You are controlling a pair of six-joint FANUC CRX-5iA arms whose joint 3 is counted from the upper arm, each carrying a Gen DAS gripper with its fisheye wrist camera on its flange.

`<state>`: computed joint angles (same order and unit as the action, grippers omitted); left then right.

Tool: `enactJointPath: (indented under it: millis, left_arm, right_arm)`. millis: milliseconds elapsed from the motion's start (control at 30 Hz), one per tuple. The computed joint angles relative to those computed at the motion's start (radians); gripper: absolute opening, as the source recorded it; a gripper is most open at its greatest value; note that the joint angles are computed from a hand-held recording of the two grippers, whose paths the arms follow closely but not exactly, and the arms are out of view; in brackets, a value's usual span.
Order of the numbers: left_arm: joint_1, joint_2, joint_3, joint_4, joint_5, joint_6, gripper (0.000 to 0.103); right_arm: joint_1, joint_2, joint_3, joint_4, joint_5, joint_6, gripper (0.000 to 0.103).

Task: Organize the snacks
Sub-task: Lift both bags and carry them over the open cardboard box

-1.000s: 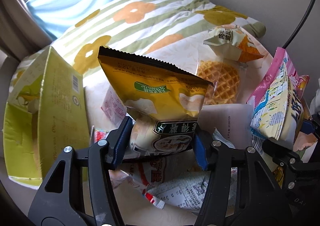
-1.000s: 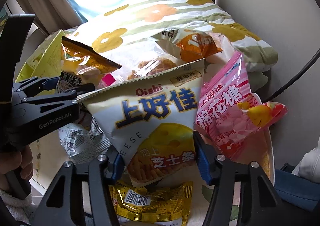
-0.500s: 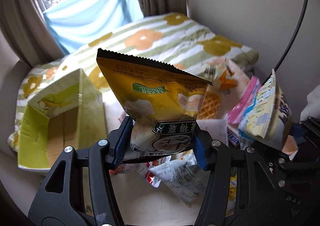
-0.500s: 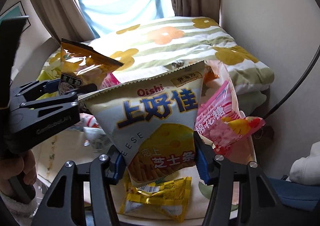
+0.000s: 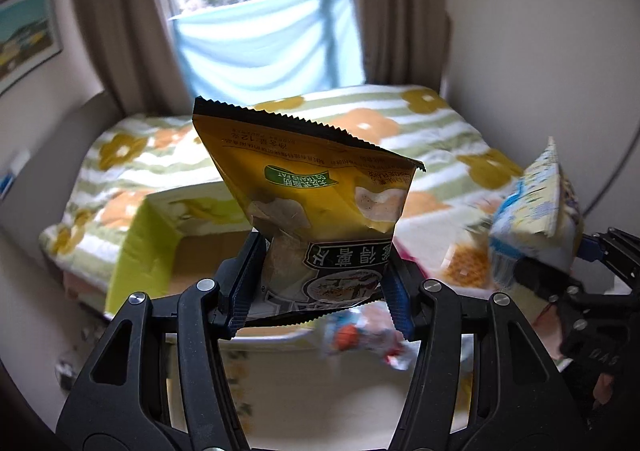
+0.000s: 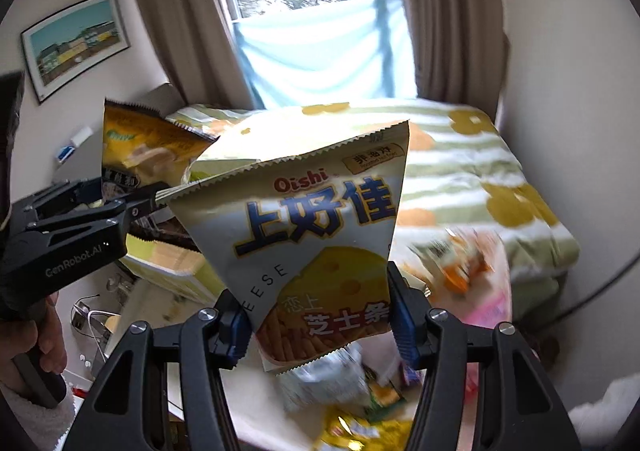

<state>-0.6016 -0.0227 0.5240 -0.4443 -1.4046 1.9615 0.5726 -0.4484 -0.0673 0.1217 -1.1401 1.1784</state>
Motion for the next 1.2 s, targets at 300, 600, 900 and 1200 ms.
enactJointPath:
  millis: [300, 600, 900, 1200]
  left_arm:
    - [0.428, -0.106, -0.192, 0.292, 0.115, -0.192, 0.052]
    - [0.691, -0.02, -0.248, 0.495, 0.15, -0.43, 0.052]
    - [0.728, 0.15, -0.216, 0.561, 0.122, -0.545, 0.052]
    - [0.703, 0.237, -0.182, 0.536, 0.097, -0.572, 0.052]
  right_arm:
    - [0.125, 0.211, 0.134, 0.066, 0.056, -0.045, 0.054]
    - [0.192, 0.493, 0.344, 0.061, 0.042, -0.107, 0.054]
    - [0.186, 0.684, 0.51, 0.029, -0.034, -0.149, 0.054]
    - [0.159, 0.761, 0.59, -0.009, -0.093, -0.128, 0.054]
